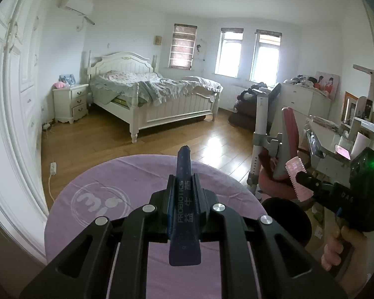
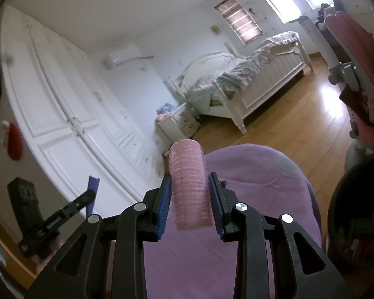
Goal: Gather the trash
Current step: 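Carry stick and roller to the black bin and open both tools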
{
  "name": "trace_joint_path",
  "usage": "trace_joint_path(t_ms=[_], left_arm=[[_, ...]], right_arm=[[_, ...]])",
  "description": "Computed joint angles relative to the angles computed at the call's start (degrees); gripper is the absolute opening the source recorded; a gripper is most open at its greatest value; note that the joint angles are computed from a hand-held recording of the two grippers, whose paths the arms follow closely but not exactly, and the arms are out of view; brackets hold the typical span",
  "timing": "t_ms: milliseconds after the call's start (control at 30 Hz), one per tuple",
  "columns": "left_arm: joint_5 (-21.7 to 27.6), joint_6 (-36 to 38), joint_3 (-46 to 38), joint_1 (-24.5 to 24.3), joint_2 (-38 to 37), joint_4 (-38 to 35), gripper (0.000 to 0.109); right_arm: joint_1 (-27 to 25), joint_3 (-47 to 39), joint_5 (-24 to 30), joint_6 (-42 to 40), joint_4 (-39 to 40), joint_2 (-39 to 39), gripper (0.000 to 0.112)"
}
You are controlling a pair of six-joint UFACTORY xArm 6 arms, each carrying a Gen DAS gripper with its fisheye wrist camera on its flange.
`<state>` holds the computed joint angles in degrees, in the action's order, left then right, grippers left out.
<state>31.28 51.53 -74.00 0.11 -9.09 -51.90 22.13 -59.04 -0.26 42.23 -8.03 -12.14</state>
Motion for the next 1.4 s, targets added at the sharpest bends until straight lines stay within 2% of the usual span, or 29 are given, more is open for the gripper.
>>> trace_joint_path(t_ms=[333, 533, 800, 933, 1133, 1167, 1233, 1267, 1300, 1333, 1400], left_arm=[[0.3, 0.2, -1.1, -2.6, 1.3, 1.6, 0.014], [3.1, 4.2, -2.9, -5.8, 3.5, -2.5, 0.015], [12.7, 7.6, -9.0, -11.6, 11.5, -7.9, 0.016], [16.0, 7.8, -13.4, -15.9, 16.3, -8.0, 0.015], [19.5, 5.8, -22.5, -21.8, 24.6, -5.7, 0.017], [19.8, 5.1, -24.4, -22.6, 26.2, -5.1, 0.02], [20.3, 3.2, -27.6, -23.9, 28.8, -3.6, 0.042], [20.8, 1.9, -29.4, -24.4, 30.2, -2.7, 0.076], [20.0, 1.4, -29.7, -24.8, 30.5, -2.6, 0.09], [18.0, 1.5, -29.2, -25.4, 30.5, -2.8, 0.098], [17.2, 1.3, -28.8, -25.8, 30.1, -1.8, 0.098]], right_arm=[[-1.8, 3.8, -2.2, -0.4, 2.6, -2.0, 0.031], [-5.3, 7.6, -1.9, 5.4, -2.7, -5.6, 0.031], [-13.4, 15.4, -0.8, 16.1, -12.1, -11.9, 0.031], [-18.0, 19.9, 0.1, 18.4, -12.5, -14.8, 0.031], [-23.8, 25.8, 0.6, 14.4, -6.1, -17.8, 0.031], [-24.5, 26.3, 0.8, 12.8, -4.2, -17.8, 0.031], [-26.3, 27.0, 2.2, 12.2, -3.1, -17.9, 0.035], [-27.0, 27.0, 3.0, 13.3, -3.8, -17.8, 0.044], [-28.0, 27.4, 3.9, 15.7, -5.8, -18.1, 0.054], [-28.7, 27.6, 4.6, 18.4, -8.2, -18.4, 0.057], [-29.4, 28.2, 5.1, 20.4, -10.1, -18.7, 0.062]])
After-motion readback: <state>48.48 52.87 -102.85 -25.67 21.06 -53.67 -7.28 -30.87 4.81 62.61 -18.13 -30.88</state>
